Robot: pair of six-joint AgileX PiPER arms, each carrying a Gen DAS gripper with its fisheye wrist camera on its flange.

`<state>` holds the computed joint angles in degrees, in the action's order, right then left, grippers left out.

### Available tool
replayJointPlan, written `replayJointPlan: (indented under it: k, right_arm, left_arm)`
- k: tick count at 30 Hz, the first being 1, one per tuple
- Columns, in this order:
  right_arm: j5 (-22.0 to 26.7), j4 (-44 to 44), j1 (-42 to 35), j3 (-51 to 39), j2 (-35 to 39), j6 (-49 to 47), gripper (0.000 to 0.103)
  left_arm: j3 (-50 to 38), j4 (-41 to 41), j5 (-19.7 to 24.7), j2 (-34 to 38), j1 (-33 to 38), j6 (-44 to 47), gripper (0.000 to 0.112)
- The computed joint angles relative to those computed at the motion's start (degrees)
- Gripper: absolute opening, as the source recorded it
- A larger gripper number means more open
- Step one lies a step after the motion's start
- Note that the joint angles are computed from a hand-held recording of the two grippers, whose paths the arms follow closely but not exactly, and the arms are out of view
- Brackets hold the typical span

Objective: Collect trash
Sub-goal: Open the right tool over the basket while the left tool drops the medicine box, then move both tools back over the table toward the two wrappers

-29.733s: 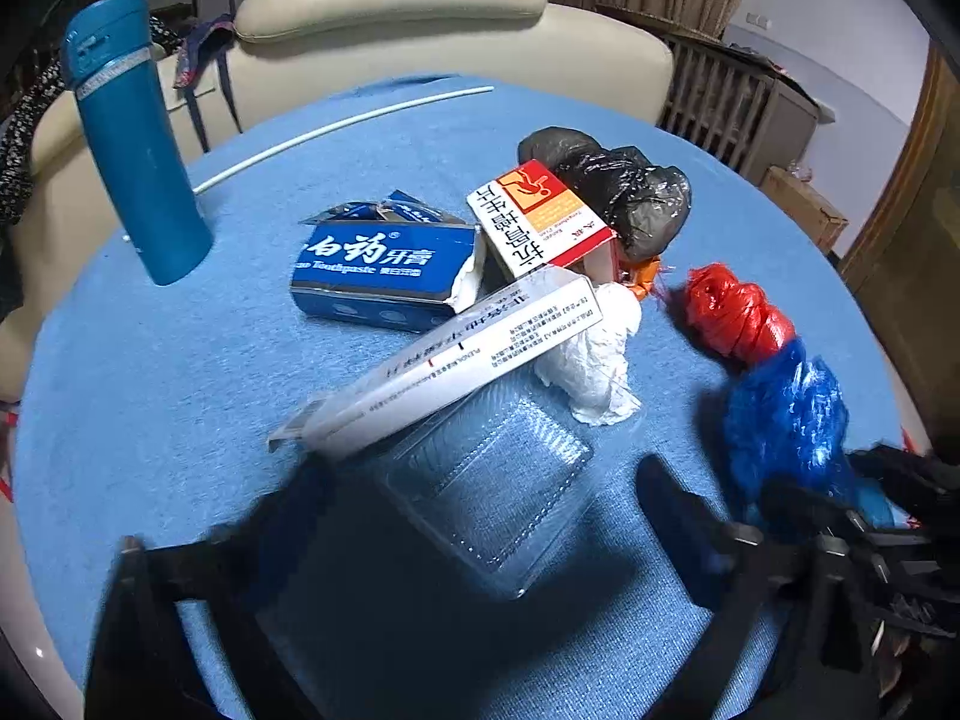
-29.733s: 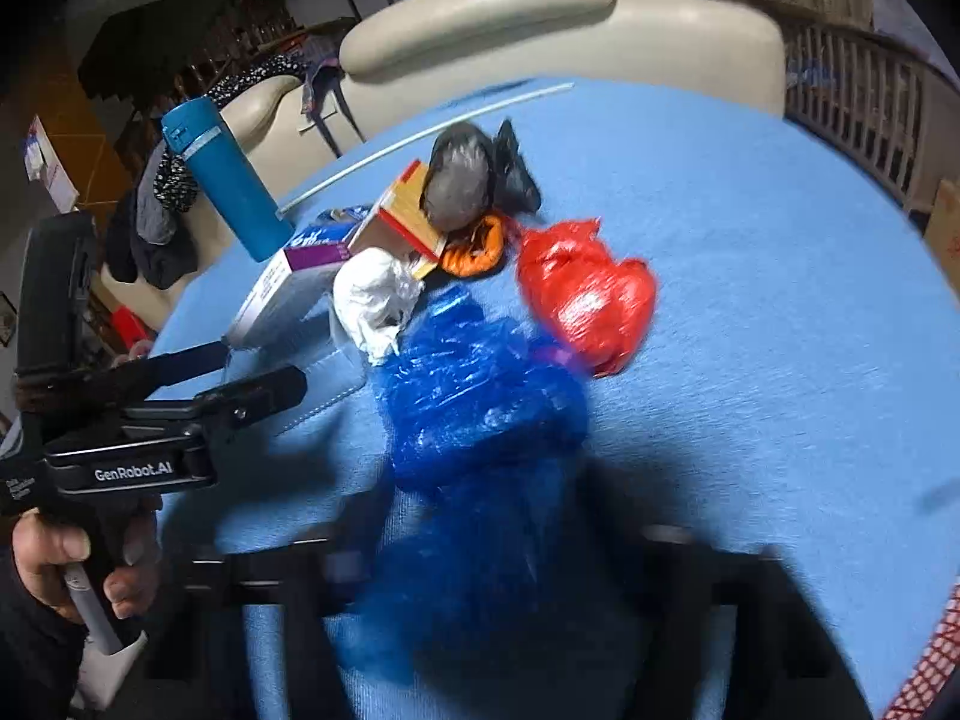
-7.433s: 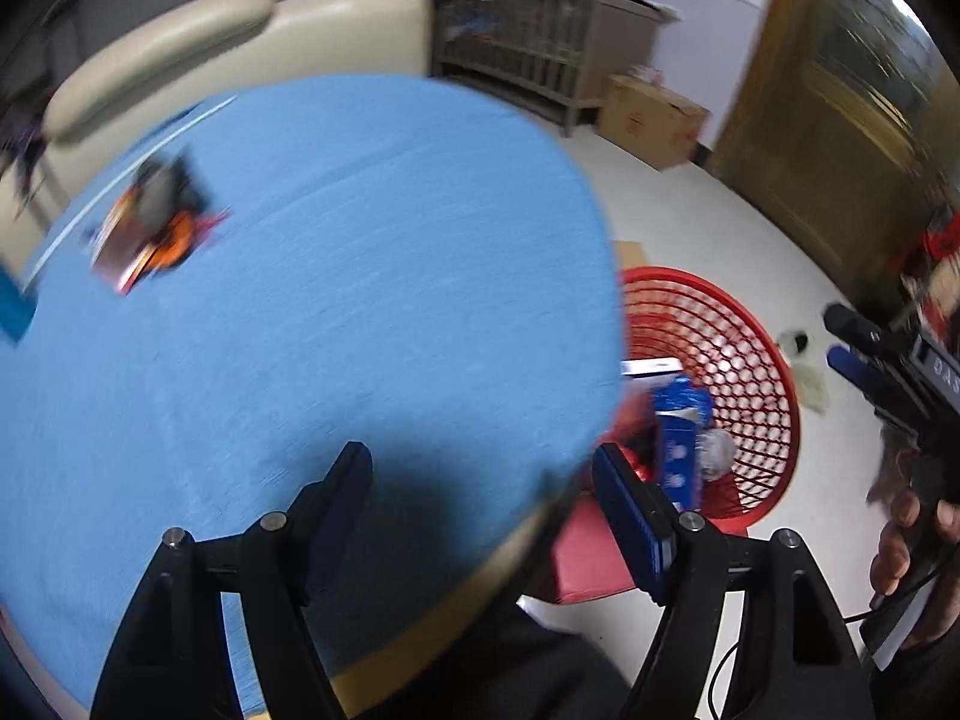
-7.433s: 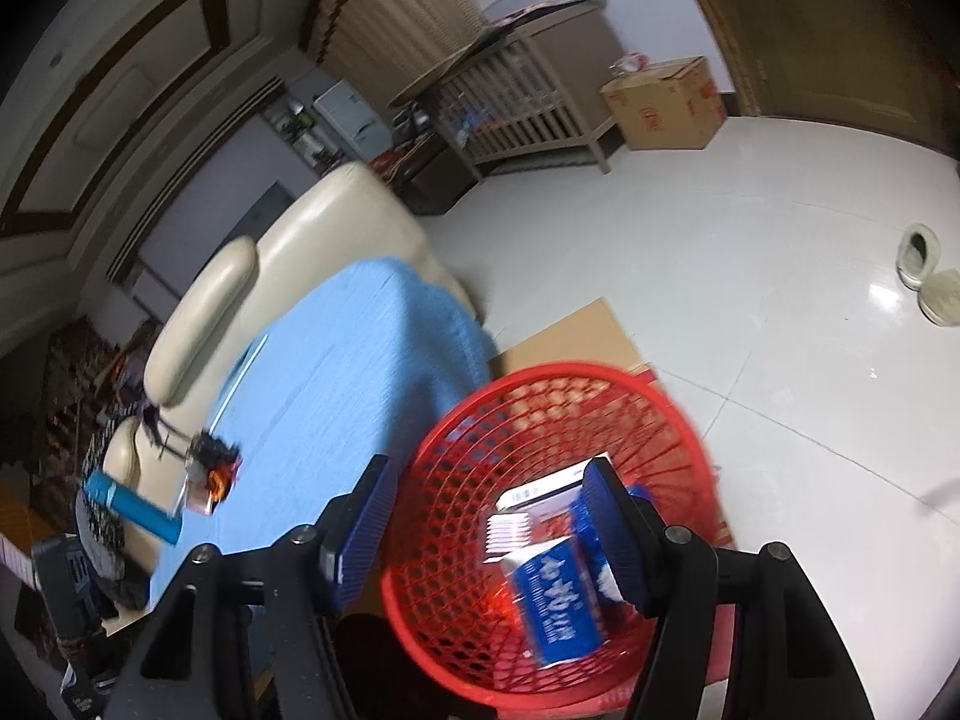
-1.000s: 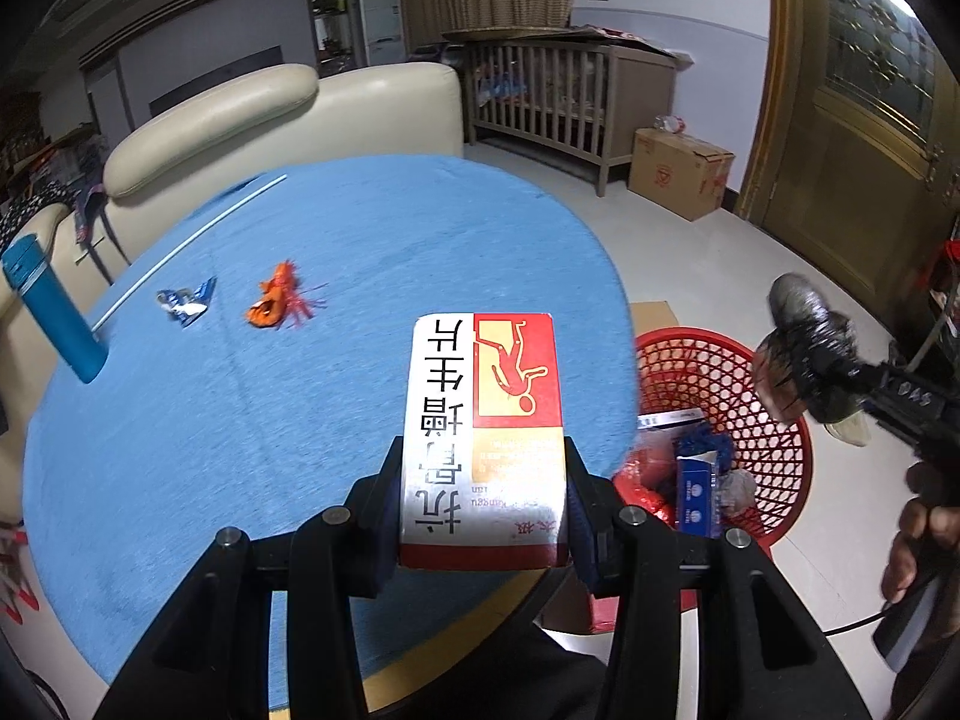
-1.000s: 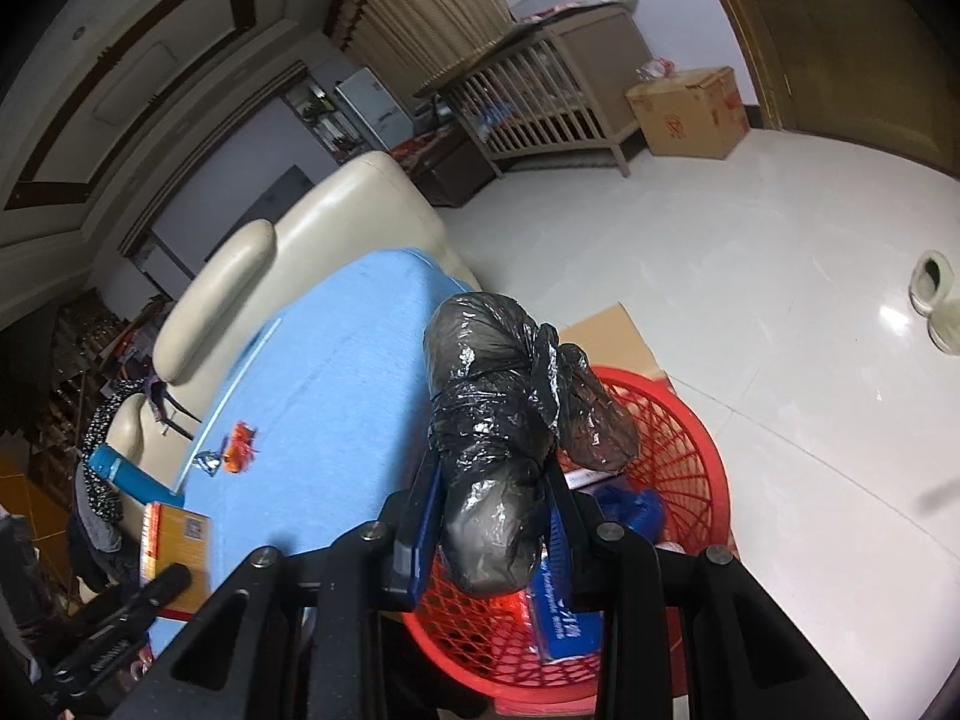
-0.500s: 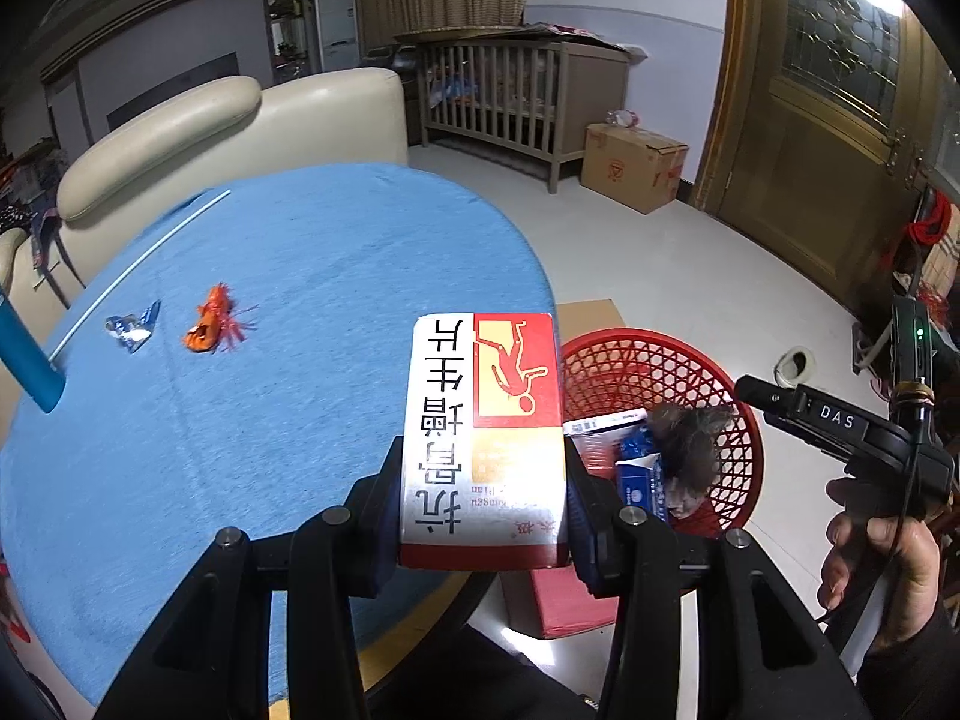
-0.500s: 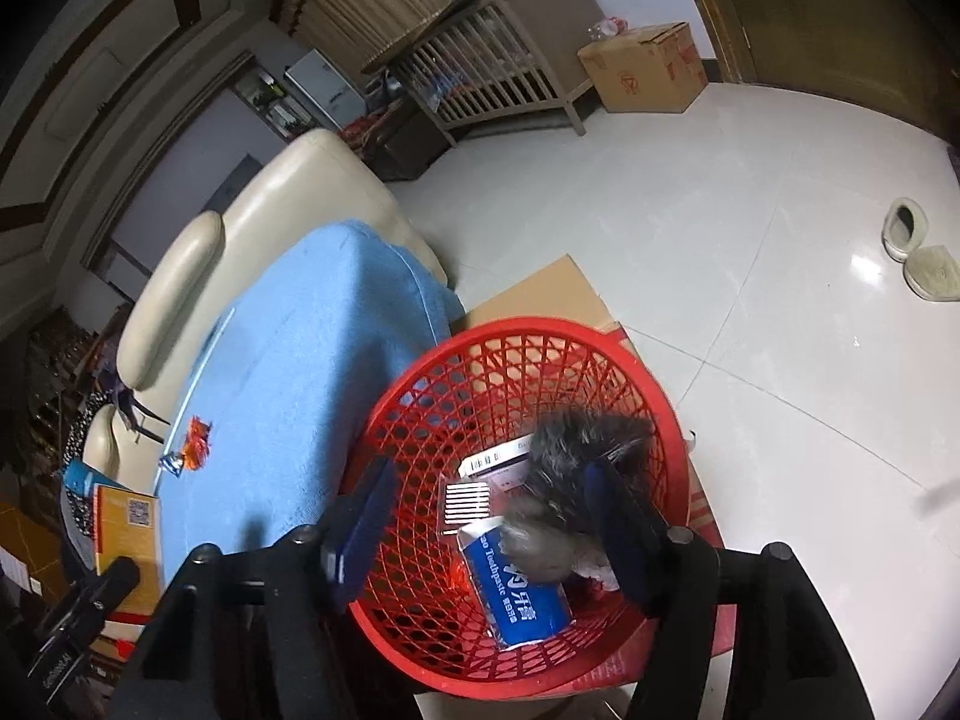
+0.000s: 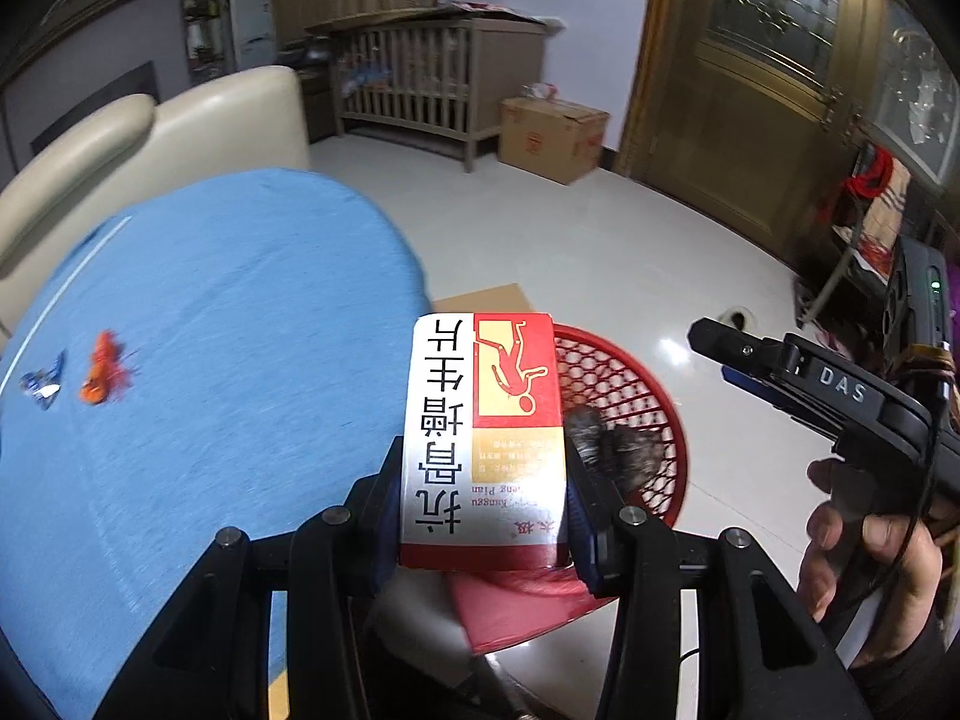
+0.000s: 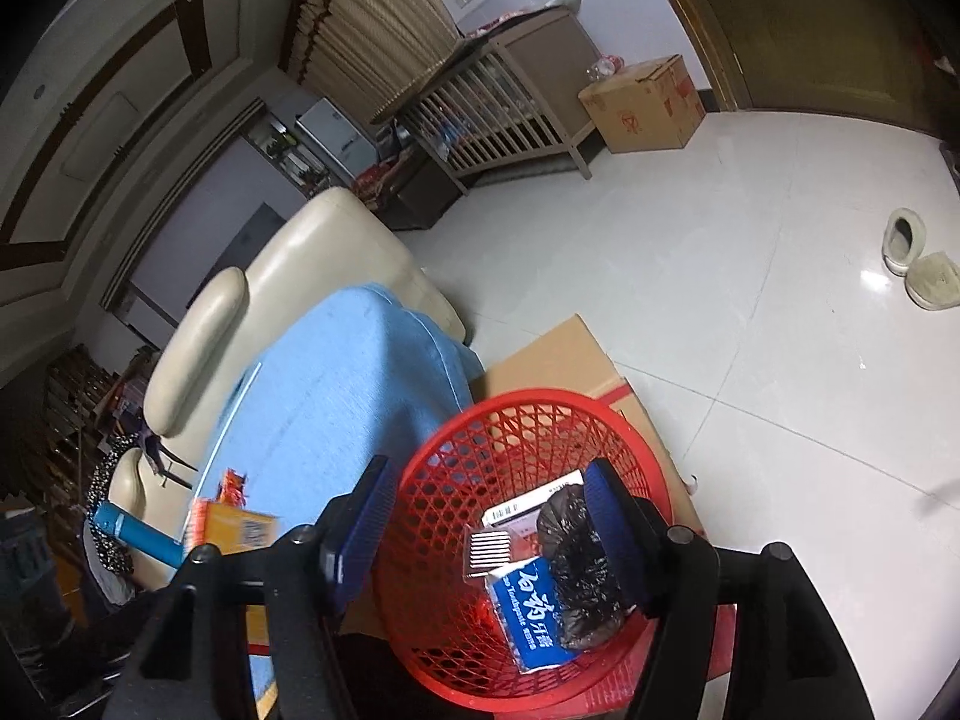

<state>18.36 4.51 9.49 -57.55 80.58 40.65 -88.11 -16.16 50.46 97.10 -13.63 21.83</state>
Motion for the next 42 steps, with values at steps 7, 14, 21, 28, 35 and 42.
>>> replayJointPlan:
  k: [7, 14, 21, 28, 35, 42]
  right_arm:
    - [-1.0, -0.4, -1.8, 1.2, -2.4, 0.8, 0.069]
    - [-1.2, 1.2, -2.7, 1.9, -3.3, -0.5, 0.069]
    - [-0.8, -0.8, -0.2, 0.1, -1.9, 1.4, 0.069]
    - [1.3, -4.4, 4.3, -4.6, 0.7, 3.6, 0.069]
    - [5.3, -7.3, 11.5, -12.4, 6.9, 4.7, 0.069]
    - [11.0, -7.3, 18.3, -23.4, 15.4, 1.7, 0.069]
  left_arm:
    - [-10.4, 1.1, 6.0, 7.8, -2.9, -1.6, 0.064]
    - [-14.8, 2.6, 7.4, 9.7, 0.3, -5.5, 0.075]
    - [-9.4, -0.3, 5.3, 5.5, 6.7, -2.9, 0.075]
    - [-0.4, -2.9, 2.3, -0.4, 15.9, 1.5, 0.075]
    - [3.6, -5.1, 2.2, -1.1, 26.5, 3.1, 0.075]
    - [4.3, -4.0, -0.1, 0.5, 34.5, 1.3, 0.076]
